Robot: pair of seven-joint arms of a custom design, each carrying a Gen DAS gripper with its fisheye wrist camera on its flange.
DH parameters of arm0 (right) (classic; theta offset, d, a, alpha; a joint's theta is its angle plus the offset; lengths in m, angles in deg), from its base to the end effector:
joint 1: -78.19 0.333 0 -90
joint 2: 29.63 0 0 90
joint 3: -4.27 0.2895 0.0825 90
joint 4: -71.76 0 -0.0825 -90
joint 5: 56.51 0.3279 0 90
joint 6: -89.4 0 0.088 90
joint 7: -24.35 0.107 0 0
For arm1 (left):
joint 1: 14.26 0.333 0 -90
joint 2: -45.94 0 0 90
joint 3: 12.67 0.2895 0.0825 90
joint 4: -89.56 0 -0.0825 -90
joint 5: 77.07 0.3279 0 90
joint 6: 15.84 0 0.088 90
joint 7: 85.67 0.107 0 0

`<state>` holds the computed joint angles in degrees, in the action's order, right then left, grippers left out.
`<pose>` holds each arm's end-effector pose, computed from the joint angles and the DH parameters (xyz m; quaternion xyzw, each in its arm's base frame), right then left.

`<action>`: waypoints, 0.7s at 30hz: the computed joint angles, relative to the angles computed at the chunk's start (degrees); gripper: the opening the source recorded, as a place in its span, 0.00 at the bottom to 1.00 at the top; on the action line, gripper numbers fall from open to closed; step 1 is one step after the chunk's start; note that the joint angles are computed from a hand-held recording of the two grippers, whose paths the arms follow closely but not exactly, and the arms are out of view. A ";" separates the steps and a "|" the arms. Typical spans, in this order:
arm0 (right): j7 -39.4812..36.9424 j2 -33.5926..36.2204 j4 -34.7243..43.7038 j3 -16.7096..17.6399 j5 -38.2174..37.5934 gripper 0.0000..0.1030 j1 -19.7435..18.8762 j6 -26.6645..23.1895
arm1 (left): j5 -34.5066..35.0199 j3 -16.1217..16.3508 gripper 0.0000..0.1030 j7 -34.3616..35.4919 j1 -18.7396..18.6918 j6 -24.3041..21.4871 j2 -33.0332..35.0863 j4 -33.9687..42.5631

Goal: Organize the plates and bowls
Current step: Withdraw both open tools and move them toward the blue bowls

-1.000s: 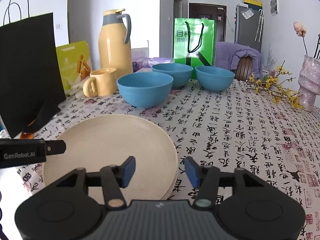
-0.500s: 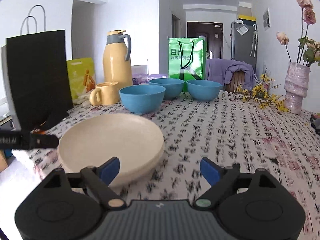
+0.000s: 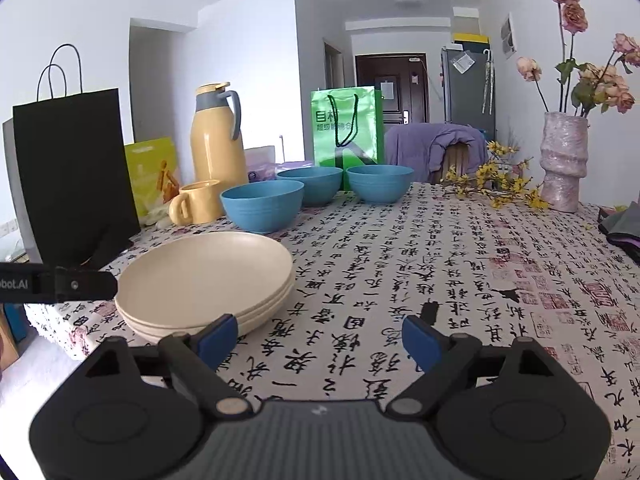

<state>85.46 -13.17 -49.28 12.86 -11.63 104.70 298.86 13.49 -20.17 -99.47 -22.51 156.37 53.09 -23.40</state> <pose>0.5015 0.2322 0.4241 -0.6373 0.5504 -0.3148 0.4379 0.5051 -0.2153 0.4588 -0.6254 0.5979 -0.4033 0.2980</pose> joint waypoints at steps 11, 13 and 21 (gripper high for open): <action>0.30 1.16 1.57 -0.71 -0.11 0.86 0.10 -1.20 | -4.27 0.35 0.97 4.49 -0.21 0.40 1.68 1.64; -0.95 1.67 2.77 -1.45 1.32 0.86 0.70 -1.89 | -5.62 0.68 0.97 5.68 -0.15 1.09 2.41 2.39; -9.29 5.78 12.62 -7.16 9.65 0.86 5.05 -7.05 | -12.33 2.59 0.97 12.66 -0.50 2.65 7.11 8.23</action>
<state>76.17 -7.38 -36.66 5.70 -1.98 109.74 291.81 1.17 -17.58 -86.81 -23.00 159.02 60.19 -15.17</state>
